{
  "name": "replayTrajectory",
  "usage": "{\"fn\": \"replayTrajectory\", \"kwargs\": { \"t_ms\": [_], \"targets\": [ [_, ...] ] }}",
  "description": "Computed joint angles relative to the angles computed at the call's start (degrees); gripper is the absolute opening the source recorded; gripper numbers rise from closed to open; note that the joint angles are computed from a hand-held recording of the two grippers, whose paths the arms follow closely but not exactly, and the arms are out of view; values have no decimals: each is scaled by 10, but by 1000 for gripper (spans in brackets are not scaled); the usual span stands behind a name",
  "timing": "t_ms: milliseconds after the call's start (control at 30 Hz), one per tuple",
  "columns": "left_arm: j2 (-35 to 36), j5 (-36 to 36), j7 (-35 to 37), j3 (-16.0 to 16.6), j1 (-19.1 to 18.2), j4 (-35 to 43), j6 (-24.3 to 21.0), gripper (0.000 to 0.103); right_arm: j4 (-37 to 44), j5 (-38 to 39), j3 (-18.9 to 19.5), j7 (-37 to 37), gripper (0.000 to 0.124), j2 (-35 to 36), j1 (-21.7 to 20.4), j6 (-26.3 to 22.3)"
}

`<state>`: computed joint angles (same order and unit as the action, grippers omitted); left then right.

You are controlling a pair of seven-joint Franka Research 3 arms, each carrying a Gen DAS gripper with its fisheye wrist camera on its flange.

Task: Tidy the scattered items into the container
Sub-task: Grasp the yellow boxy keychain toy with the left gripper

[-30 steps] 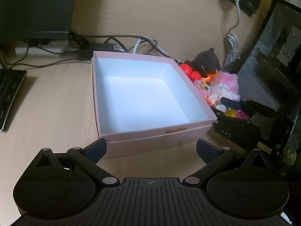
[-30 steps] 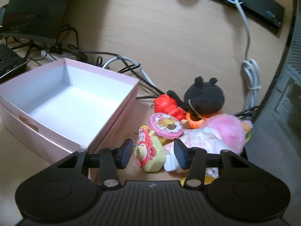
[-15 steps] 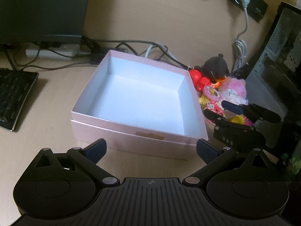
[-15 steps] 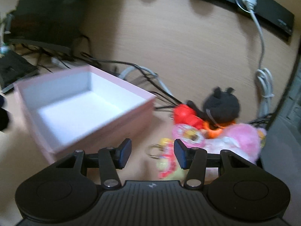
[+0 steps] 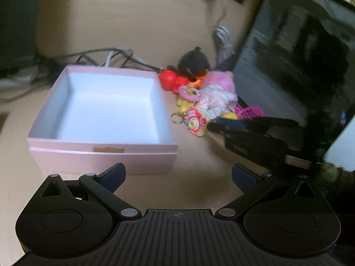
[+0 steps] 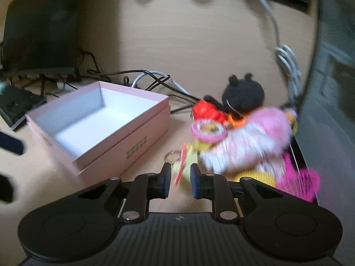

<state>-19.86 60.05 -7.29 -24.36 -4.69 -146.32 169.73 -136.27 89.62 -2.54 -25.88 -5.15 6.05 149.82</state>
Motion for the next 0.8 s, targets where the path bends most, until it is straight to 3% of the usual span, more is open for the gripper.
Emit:
{"fn": "replayTrajectory", "kwargs": {
  "t_ms": [167,333,400,500,600,700,800],
  "targets": [
    [42,-1,51,0,-28,43,-27,103,-73,-57,-27,54,18,-72,-22,-18],
    [125,109,-25,2,-20,135,-44,103,-131,-78,-51,29,20,-134,-35,-13],
    [181,146,-39,-6,-39,204,-106,103,-148,-102,-59,39,22,-150,-40,-19],
    [270,136,18,-7,-84,307,-234,100,-169,-130,-70,55,22,-170,-48,-19],
    [330,122,64,8,-121,370,-302,61,-183,-138,-82,56,27,-188,-53,-13],
    [361,90,94,27,-143,399,-335,72,-187,-144,-94,60,31,-194,-59,-8],
    [381,67,118,47,-162,418,-354,74,-184,-155,-102,70,35,-188,-64,-12]
  ]
}}
